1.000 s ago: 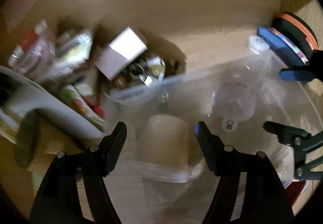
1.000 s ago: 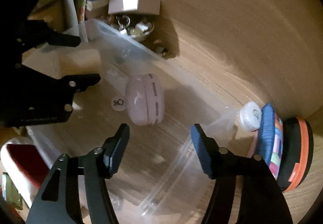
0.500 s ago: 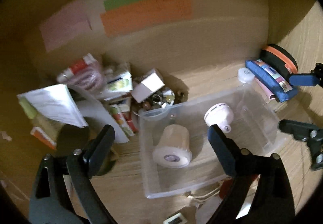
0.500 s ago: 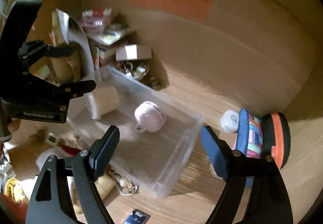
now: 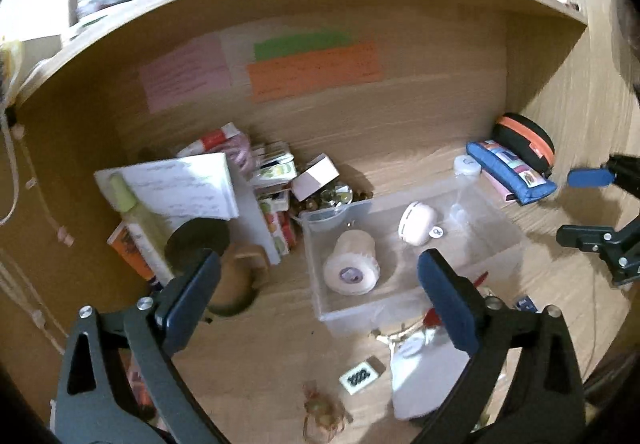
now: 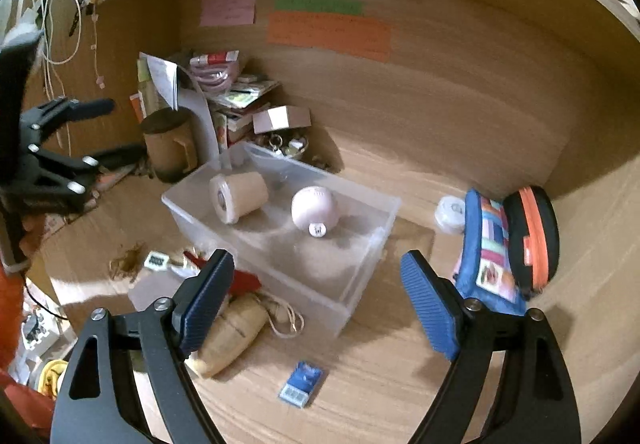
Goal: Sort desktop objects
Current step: 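Withdraw both grippers from the bin toward the remaining desk items, then grasp the gold keychain with the left gripper while the right gripper grasps the blue Max pack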
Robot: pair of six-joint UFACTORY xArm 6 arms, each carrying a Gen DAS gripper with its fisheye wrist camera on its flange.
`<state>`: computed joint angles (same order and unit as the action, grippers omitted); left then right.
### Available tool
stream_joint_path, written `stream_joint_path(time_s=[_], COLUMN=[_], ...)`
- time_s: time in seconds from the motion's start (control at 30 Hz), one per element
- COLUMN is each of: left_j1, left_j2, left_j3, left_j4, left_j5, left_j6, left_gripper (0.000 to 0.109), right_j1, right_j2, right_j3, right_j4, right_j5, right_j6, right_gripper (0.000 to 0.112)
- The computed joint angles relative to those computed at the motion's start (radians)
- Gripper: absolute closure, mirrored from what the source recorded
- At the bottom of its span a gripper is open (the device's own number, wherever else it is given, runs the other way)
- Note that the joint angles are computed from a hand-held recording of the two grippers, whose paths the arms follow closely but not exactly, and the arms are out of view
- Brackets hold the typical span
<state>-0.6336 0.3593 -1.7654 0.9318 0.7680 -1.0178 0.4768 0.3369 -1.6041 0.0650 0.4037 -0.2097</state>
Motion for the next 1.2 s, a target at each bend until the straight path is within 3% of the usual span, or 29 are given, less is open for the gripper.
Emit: stream_joint_path(time_s=[0.23,0.43,0.57,0.63,0.77,0.9,1.1,1.2], left_j1=[-0.004,0.000,0.012,0.016,0.025,0.027,0.034,0.036], left_j2=[-0.131,-0.154,-0.150,-0.144,-0.136,-0.121,-0.084,-0.074], left_j3=[0.211,0.314,0.359,0.370,0.402,0.419,0.407,0.406], left_j4=[0.006,-0.042,-0.101,-0.119,-0.164,-0.194,-0.267,-0.289], left_j5=[-0.010,-0.018,-0.043,-0.046,-0.071,-0.071,-0.068,-0.097], left_j6=[-0.110,-0.129,-0.126,-0.127,-0.108,-0.100,-0.039,-0.009], left_gripper=[0.008,0.008,0.008,0.008,0.008,0.008,0.009,0.024], right_j1=[-0.021,-0.044,-0.050,-0.054,-0.047,-0.024,-0.012,-0.016], right_j2=[-0.050,-0.059,-0.055,-0.065,-0.065,-0.036,-0.001,0.014], right_j3=[0.127,0.213,0.248,0.284,0.321,0.313,0.298,0.282], right_j4=[0.014,-0.154,-0.151,-0.220,-0.197,-0.151,-0.229,-0.219], right_j5=[-0.044,-0.085,-0.094,-0.138,-0.175,-0.142,-0.136,-0.130], right_j6=[0.034,0.202,0.220,0.304,0.281,0.198,0.224,0.217], right_gripper=[0.028,0.028,0.028,0.028,0.028,0.029,0.030,0.031])
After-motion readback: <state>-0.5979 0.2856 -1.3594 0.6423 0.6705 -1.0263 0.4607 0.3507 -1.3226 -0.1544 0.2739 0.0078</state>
